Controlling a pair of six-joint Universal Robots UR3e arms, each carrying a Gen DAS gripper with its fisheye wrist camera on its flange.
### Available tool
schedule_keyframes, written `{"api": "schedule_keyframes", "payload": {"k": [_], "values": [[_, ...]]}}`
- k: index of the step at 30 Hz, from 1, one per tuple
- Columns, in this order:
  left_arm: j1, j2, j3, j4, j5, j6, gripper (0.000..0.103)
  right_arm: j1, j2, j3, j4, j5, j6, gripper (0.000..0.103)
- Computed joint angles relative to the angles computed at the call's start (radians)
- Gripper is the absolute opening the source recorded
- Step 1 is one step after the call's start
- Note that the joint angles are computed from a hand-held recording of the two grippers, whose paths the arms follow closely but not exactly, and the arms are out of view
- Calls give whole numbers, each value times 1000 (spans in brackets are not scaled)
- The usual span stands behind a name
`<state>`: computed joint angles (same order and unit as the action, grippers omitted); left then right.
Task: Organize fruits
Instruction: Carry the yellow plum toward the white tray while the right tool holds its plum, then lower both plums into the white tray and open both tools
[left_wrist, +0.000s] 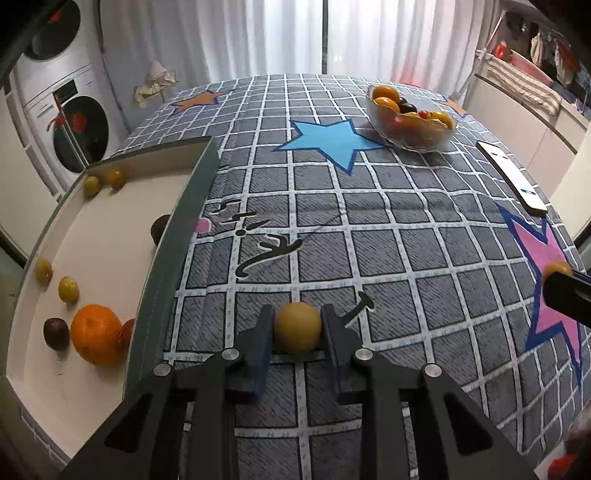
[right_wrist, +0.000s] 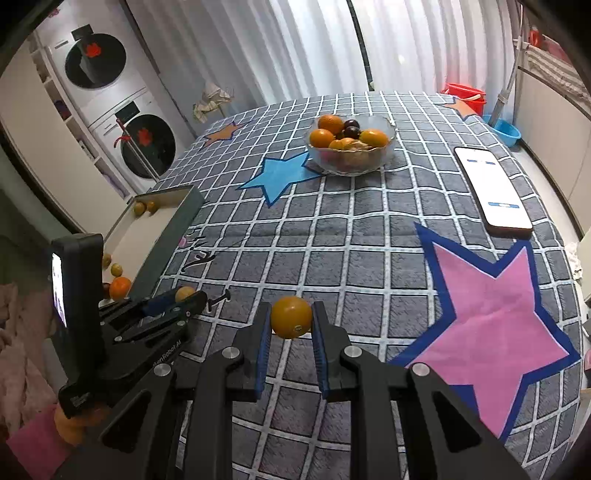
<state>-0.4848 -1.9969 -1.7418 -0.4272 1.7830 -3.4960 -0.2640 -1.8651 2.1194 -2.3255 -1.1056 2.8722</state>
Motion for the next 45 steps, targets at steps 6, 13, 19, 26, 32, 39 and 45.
{"api": "schedule_keyframes", "payload": {"k": [6, 13, 19, 26, 32, 39, 45], "values": [[49, 156, -128, 69, -40, -7, 27, 83, 65, -52, -22, -29, 25, 23], [172, 355, -267, 118, 4, 44, 27, 235, 224, -197, -63, -69, 102, 23], [306, 439, -382, 129, -1, 91, 27, 372, 391, -384, -49, -96, 155, 23], [432, 484, -499, 184, -76, 118, 27, 506, 551, -586, -17, -129, 174, 23], [482, 487, -543, 213, -105, 140, 27, 569, 657, -703, 21, -138, 185, 23], [479, 454, -535, 216, -87, 142, 27, 616, 743, -804, 56, -147, 184, 23], [474, 421, -530, 229, -53, 129, 27, 635, 777, -849, 73, -162, 188, 23]]}}
